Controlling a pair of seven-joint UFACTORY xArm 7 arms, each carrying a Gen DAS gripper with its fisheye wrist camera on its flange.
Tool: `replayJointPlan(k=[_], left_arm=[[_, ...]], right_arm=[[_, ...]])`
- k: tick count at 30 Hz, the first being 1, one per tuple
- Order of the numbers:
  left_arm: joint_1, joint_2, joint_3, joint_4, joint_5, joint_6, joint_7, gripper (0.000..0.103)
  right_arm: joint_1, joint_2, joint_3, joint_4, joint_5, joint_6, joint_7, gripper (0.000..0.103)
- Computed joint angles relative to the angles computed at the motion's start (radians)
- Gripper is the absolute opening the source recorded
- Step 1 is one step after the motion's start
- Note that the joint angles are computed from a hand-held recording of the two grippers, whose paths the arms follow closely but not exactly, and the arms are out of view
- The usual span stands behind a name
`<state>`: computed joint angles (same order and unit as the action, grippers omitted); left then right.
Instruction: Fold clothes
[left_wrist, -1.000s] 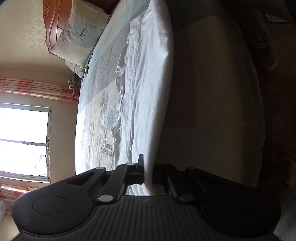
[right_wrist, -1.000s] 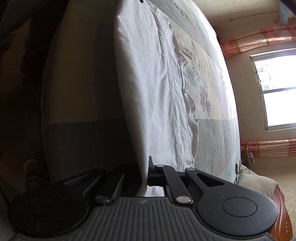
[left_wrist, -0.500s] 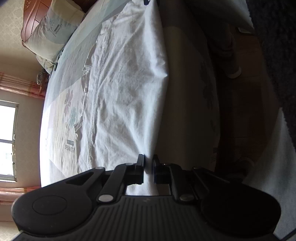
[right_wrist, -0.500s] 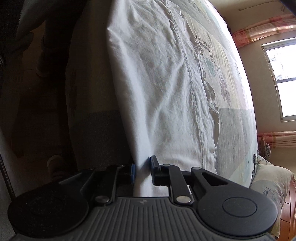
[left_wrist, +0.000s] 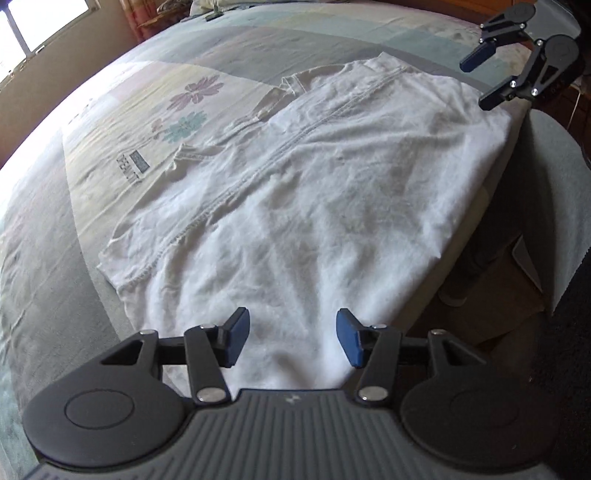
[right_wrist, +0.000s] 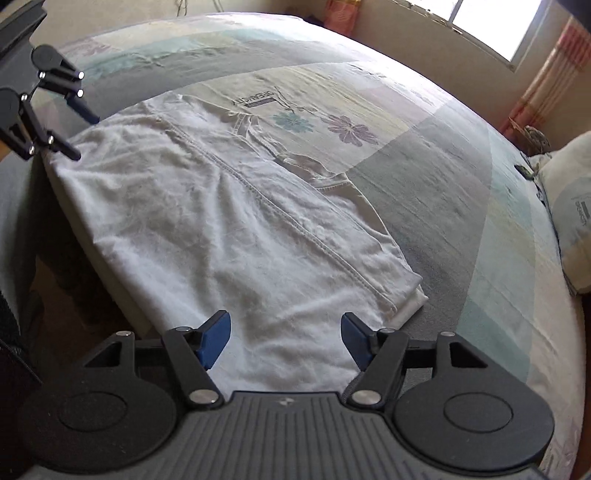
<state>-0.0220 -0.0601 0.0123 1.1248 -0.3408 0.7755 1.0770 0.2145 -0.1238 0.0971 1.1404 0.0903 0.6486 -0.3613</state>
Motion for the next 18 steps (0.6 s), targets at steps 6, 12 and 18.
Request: replayJointPlan(k=[6, 12, 18], left_arm=[[0.021, 0.009, 0.011, 0.001, 0.007, 0.042, -0.141, 0.065], [0.015, 0.052, -0.001, 0.102, -0.030, -0.006, -0.189, 0.073], [-0.008, 0.158, -0.048, 0.178, -0.104, -0.065, -0.285, 0.075]], right_arm=[[-0.004, 0.028, -0.003, -0.121, 0.083, -0.107, 0.116, 0.074], [-0.014, -0.010, 0.003, -0.158, 0.023, -0.207, 0.231, 0.076], [0.001, 0.067, 0.014, -0.130, 0.052, -0.335, 0.377, 0.083]])
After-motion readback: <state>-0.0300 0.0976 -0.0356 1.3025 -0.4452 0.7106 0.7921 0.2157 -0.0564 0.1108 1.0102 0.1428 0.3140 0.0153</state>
